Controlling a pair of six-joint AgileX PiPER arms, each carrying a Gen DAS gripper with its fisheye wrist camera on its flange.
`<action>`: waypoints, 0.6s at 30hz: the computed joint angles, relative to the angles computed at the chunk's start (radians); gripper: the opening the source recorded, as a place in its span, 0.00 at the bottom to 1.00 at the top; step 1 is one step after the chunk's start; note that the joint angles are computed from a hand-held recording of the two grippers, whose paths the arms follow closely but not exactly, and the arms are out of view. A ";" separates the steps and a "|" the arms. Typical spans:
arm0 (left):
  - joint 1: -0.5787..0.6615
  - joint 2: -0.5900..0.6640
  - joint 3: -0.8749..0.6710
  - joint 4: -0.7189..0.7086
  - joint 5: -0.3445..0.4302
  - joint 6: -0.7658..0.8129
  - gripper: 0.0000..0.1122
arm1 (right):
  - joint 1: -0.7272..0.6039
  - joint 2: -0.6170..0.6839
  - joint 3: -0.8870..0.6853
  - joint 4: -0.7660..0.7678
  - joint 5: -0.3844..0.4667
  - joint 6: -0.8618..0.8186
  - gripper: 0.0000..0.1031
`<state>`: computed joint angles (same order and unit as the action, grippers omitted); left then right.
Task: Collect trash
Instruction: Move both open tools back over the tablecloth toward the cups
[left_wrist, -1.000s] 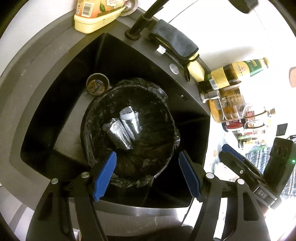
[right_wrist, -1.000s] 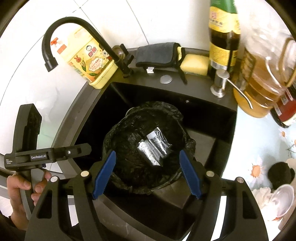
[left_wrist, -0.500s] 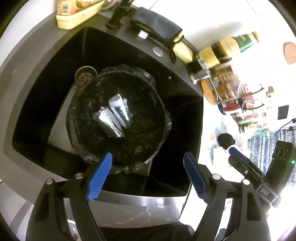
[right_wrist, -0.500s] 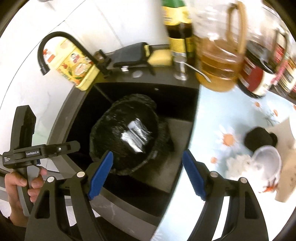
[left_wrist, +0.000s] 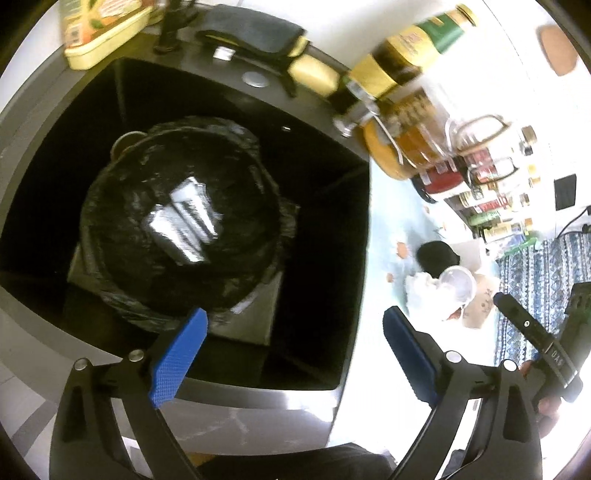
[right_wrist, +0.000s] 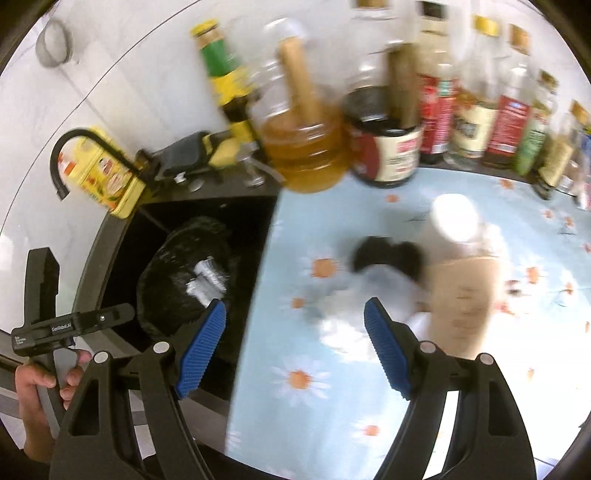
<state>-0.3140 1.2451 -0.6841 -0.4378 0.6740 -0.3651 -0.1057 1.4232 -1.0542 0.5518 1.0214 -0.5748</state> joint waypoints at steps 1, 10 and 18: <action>-0.036 0.010 -0.012 0.019 -0.012 -0.042 0.83 | -0.045 0.001 -0.005 0.003 0.016 -0.033 0.75; -0.319 0.136 -0.141 0.222 -0.070 -0.406 0.86 | -0.344 0.097 -0.057 0.020 0.103 -0.233 0.75; -0.447 0.214 -0.232 0.343 -0.035 -0.630 0.86 | -0.422 0.222 -0.057 0.044 0.132 -0.319 0.75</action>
<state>-0.7612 1.4591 -0.9156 -0.0947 0.6388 -0.9956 -0.5279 1.6448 -1.1107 0.5958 1.1534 -0.8942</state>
